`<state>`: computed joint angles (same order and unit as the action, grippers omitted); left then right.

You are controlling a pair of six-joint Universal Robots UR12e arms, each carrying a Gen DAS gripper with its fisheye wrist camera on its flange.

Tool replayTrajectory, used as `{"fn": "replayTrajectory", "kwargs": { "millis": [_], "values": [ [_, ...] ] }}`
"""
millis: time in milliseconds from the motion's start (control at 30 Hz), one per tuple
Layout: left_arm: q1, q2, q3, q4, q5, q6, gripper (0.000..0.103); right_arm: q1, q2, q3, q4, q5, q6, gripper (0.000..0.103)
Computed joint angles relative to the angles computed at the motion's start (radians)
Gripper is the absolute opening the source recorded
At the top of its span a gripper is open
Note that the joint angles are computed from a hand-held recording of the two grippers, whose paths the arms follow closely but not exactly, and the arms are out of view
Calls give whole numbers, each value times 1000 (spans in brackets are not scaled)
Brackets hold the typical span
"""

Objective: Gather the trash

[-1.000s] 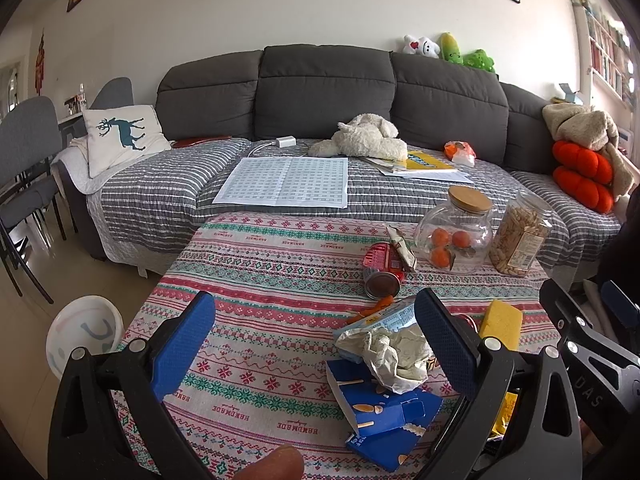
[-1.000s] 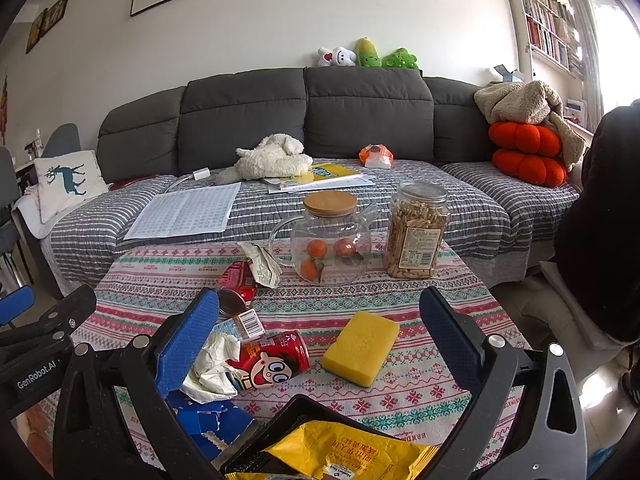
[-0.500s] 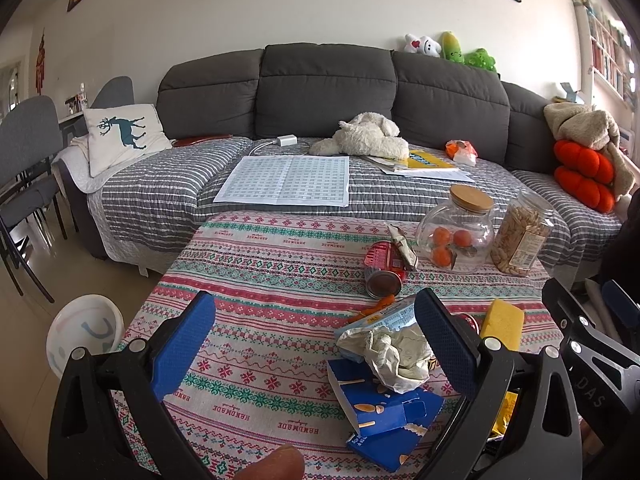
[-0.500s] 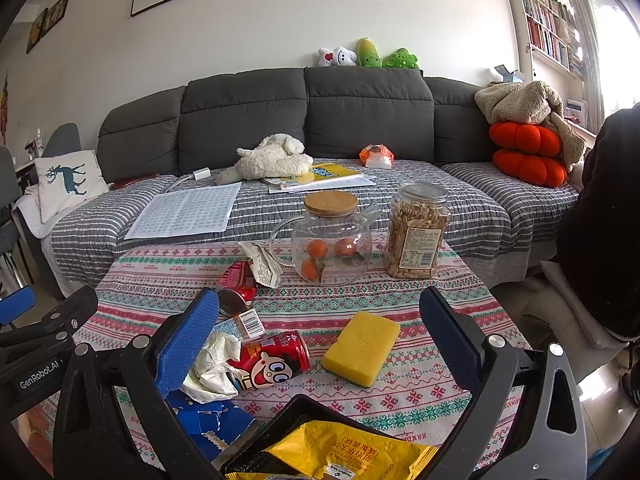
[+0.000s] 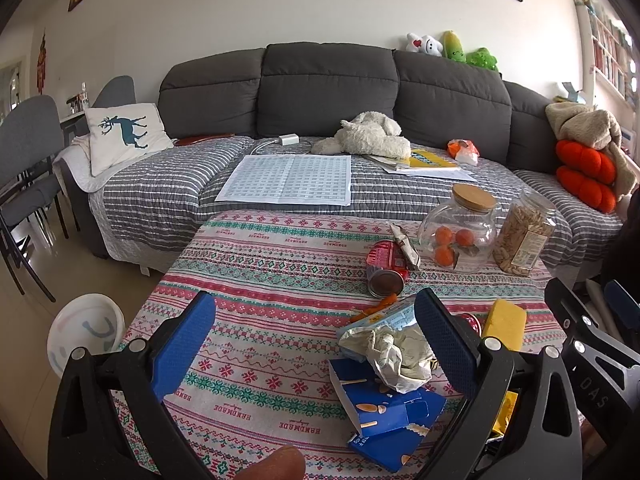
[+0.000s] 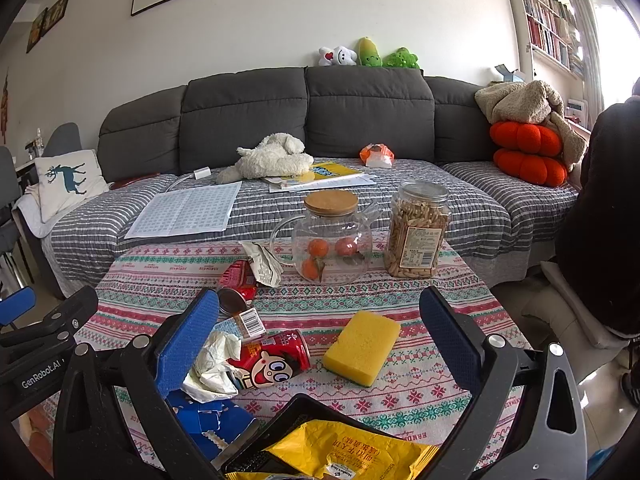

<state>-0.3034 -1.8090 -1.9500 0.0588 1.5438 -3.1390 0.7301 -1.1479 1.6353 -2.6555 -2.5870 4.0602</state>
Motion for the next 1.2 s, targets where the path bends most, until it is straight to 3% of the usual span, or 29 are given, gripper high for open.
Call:
{"fn": "replayTrajectory", "kwargs": {
  "millis": [433, 567, 700, 833, 900, 967, 1200],
  "values": [
    [-1, -5, 12, -7, 12, -21, 97, -1, -2, 5, -4, 7, 17, 96],
    [25, -4, 25, -42, -15, -81, 97, -11, -19, 25, 0, 42, 59, 96],
    [49, -9, 45, -105, -74, -94, 97, -28, -49, 51, 27, 100, 136, 96],
    [65, -22, 88, -279, -236, 39, 97, -41, -79, 74, 55, 127, 194, 96],
    [57, -29, 108, -372, -273, 116, 97, -48, -100, 87, 84, 123, 233, 96],
    [33, -39, 129, -464, -253, 210, 97, -56, -121, 103, 96, 133, 263, 96],
    [-50, -80, 165, -467, -106, 424, 97, -84, -181, 161, 139, 173, 350, 96]
  ]
}}
